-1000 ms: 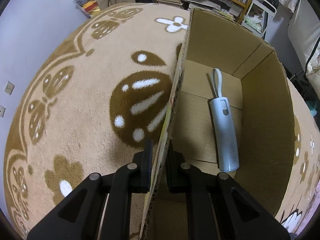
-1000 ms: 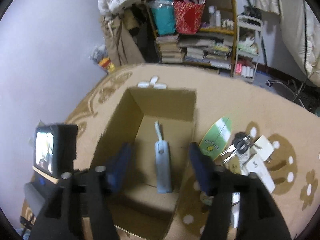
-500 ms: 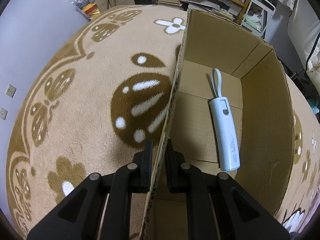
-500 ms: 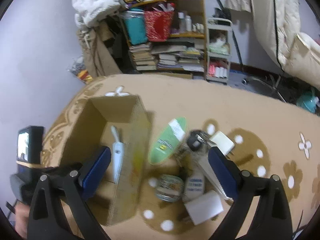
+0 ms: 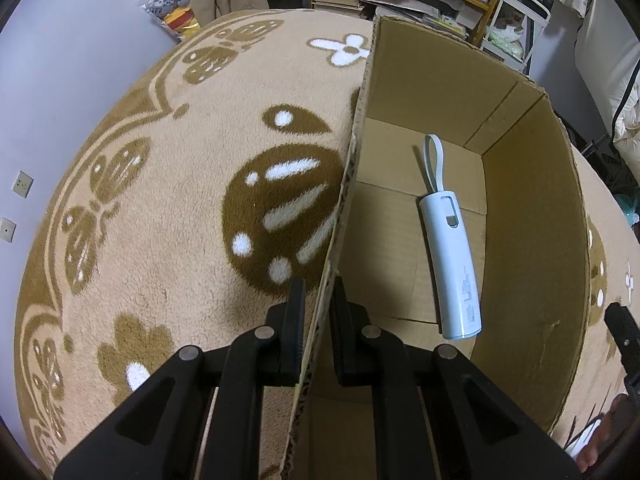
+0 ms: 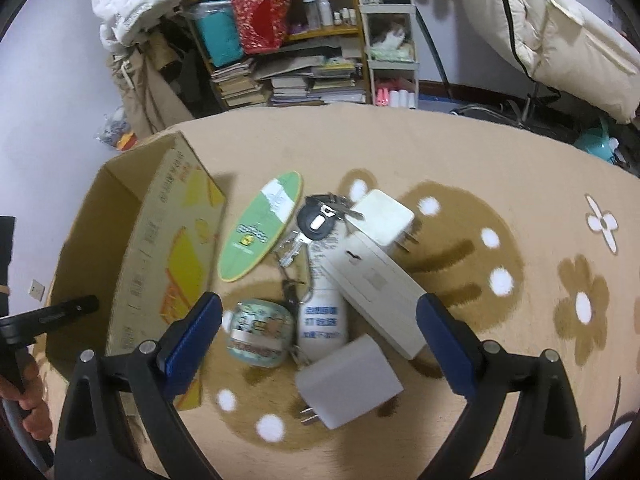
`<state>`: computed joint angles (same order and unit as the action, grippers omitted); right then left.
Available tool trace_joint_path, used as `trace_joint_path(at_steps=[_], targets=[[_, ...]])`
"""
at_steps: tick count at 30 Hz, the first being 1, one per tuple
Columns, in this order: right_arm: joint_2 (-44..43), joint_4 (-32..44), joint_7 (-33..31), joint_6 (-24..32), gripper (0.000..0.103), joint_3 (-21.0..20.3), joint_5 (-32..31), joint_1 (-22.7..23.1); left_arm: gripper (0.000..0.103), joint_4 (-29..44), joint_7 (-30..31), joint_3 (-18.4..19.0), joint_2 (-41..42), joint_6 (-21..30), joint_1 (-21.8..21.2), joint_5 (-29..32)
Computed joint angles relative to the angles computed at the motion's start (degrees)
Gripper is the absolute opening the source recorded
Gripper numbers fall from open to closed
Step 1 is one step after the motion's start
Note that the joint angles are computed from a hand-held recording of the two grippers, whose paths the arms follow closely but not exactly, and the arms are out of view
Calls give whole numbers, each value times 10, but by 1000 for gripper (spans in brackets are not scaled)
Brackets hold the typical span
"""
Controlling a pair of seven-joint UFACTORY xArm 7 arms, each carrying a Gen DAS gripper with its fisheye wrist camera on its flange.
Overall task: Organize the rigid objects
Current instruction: 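Grasp the white charger block with the right tool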
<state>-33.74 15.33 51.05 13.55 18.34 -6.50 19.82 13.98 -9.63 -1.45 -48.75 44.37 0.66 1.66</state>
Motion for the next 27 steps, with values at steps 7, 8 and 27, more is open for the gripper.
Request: trace_joint_path(at_steps=[7,8,27], targets=[[11,-21,-30,-3,102,-43,25,25,11,0,4,3,1,0,3,-2],[16,-22,-35,-4,102,-48,30,28,11,0,4,1,1,0,3,-1],[72,-29,-33,-2,76,-26,50,45,11,2,5,5,-1,8,-2,-5]])
